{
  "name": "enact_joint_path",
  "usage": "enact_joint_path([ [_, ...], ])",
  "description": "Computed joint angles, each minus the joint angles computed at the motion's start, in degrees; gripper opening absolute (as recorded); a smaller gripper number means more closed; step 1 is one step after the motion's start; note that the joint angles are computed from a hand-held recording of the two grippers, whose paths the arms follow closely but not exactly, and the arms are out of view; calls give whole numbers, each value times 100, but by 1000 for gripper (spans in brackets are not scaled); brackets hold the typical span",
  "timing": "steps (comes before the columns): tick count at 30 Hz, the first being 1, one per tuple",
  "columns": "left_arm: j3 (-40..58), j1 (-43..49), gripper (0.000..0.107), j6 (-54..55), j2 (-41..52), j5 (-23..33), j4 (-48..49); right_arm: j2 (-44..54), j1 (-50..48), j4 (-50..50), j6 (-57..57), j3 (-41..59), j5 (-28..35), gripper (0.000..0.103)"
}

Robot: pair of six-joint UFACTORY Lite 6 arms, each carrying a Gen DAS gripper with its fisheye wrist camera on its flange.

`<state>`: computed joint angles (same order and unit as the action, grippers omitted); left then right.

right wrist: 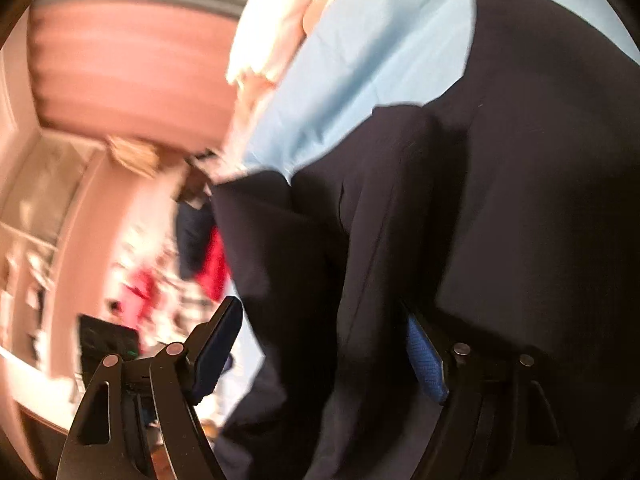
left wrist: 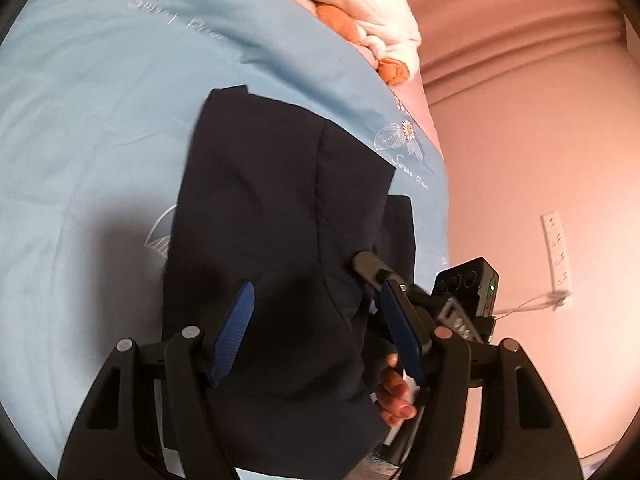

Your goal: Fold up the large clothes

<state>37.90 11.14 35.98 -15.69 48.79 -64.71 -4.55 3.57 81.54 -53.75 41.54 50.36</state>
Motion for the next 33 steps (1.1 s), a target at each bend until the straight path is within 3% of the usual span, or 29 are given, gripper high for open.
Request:
enact_joint_path([
  [3, -38, 347, 66, 123, 113, 97, 158, -45, 618, -570, 530, 280, -870, 76],
  [5, -156, 521, 66, 281, 138, 190, 189, 85, 866, -569, 401, 472, -1077, 39],
  [8, -149, 562, 66, 286, 259, 133, 279, 97, 869, -493, 208, 505, -1038, 15],
  [10, -108, 624, 66, 285, 357, 136, 320, -178, 708, -300, -201, 205, -895, 9],
  [13, -144, 816, 66, 284, 312, 229, 451, -524, 406, -37, -438, -2, -563, 6],
  [15, -177, 924, 66, 252, 222, 315, 551, -749, -204, 106, -691, -83, 189, 6],
  [22, -192, 624, 66, -14, -207, 181, 857, -1217, -2252, -337, -852, 301, 1863, 6],
  [27, -55, -518, 66, -283, -155, -436, 962, -460, -3269, -729, -1152, 623, 2091, 6],
  [33, 387, -2035, 66, -877, 275, -1358, 1295, 554, -3433, -839, -1602, 692, 1767, 6],
])
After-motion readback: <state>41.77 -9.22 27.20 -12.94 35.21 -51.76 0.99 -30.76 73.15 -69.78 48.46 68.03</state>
